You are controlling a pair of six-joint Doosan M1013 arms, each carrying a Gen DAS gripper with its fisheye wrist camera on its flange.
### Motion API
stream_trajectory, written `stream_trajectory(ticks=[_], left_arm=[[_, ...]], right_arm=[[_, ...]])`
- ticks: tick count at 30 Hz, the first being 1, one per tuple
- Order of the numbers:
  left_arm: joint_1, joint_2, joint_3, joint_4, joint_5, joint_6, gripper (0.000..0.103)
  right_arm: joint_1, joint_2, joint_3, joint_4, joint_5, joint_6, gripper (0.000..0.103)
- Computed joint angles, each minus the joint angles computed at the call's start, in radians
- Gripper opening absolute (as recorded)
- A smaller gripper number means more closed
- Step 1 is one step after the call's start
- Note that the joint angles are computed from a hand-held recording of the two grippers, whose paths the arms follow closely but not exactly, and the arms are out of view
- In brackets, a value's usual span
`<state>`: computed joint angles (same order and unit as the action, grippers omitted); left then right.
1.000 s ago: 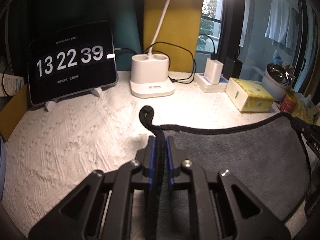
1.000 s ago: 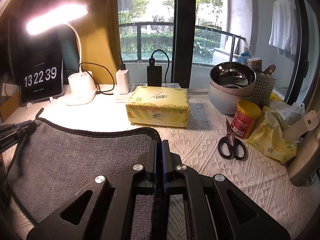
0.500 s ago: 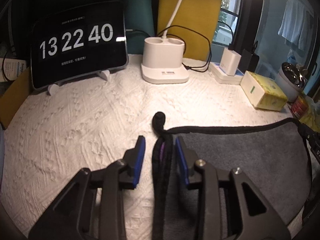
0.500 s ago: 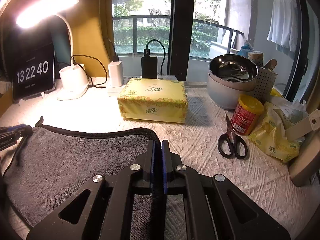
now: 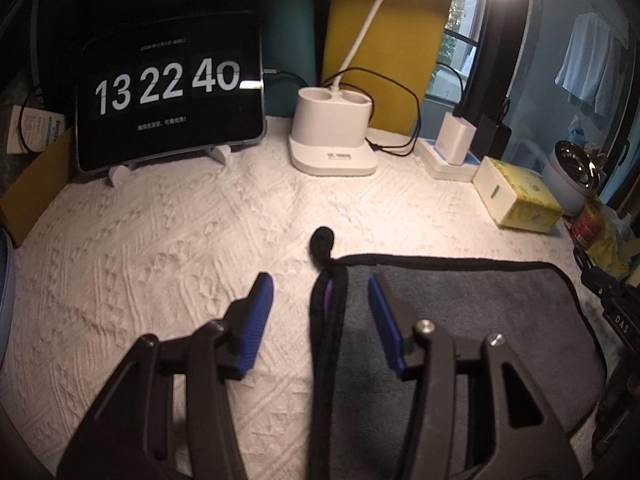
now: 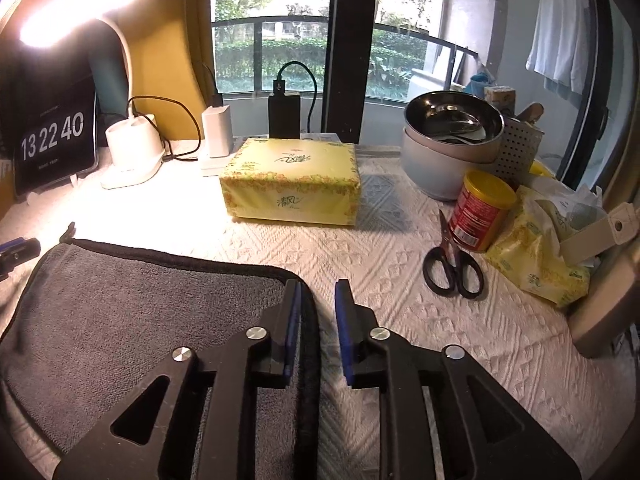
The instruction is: Fold towel
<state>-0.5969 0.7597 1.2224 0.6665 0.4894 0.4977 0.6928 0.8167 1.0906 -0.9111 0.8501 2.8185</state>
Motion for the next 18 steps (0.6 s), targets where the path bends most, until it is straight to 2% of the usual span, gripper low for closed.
stream_trajectory(ticks=[18], left_arm=[[-0.017,-0.075,0.099,0.114,-0.06,-0.112,0.051]], right_arm=[[0.031,-0.046,0.058,-0.04,0.004,0.063,0.021]])
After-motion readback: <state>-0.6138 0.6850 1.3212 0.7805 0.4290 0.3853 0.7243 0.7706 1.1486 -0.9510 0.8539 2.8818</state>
